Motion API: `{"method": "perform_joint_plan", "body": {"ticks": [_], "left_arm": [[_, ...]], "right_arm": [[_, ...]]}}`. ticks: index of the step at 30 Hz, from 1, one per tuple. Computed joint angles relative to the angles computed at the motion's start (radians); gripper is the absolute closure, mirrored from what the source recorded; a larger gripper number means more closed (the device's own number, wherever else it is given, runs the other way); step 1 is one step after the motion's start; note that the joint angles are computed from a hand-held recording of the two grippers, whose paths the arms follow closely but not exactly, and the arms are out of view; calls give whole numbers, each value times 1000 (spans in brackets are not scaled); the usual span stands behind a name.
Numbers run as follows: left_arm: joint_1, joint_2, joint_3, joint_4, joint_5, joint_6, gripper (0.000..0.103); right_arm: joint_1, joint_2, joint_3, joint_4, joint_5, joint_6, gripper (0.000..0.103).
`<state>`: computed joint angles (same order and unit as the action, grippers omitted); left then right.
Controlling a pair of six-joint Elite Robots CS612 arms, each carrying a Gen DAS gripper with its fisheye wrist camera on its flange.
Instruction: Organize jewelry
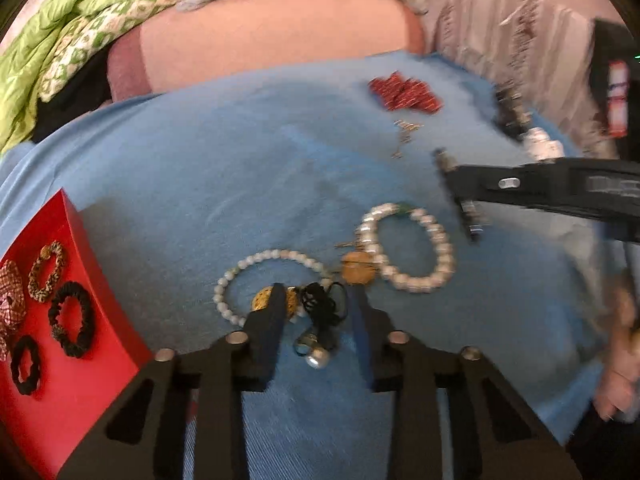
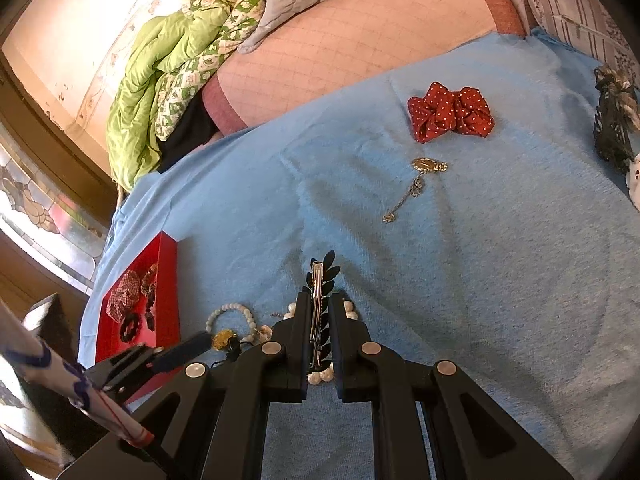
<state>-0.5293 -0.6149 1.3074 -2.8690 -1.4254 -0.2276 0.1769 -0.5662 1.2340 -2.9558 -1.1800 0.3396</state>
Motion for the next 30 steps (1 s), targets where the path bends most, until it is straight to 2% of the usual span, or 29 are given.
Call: {"method": "perform_joint_plan", "body": {"ticks": [2,3,6,9,13,16,30], "left_arm": [[4,5,-9,5,0,-14,92],[9,4,-11,6,-22,-32,94],[23,-8,10,-62,-61,-63,94],[44,-21,36,-170,-135,-104,94],[60,-31,64,-287,-180,-140,94],[59,-38,77,-319,-162,-142,94],[57,-60,109,-318,-113,-128,94]], "right_arm": [[0,0,2,0,-1,-1,93],[0,0,3,0,0,-1,93],[-2,-2,7,-6,2,4,93],[-4,-4,12,-19,4,15,93],[-4,-4,12,-27,9,17,93],[-4,-4,13,-31,18,14,93],[17,7,-14,-43,56,-4,93]]}}
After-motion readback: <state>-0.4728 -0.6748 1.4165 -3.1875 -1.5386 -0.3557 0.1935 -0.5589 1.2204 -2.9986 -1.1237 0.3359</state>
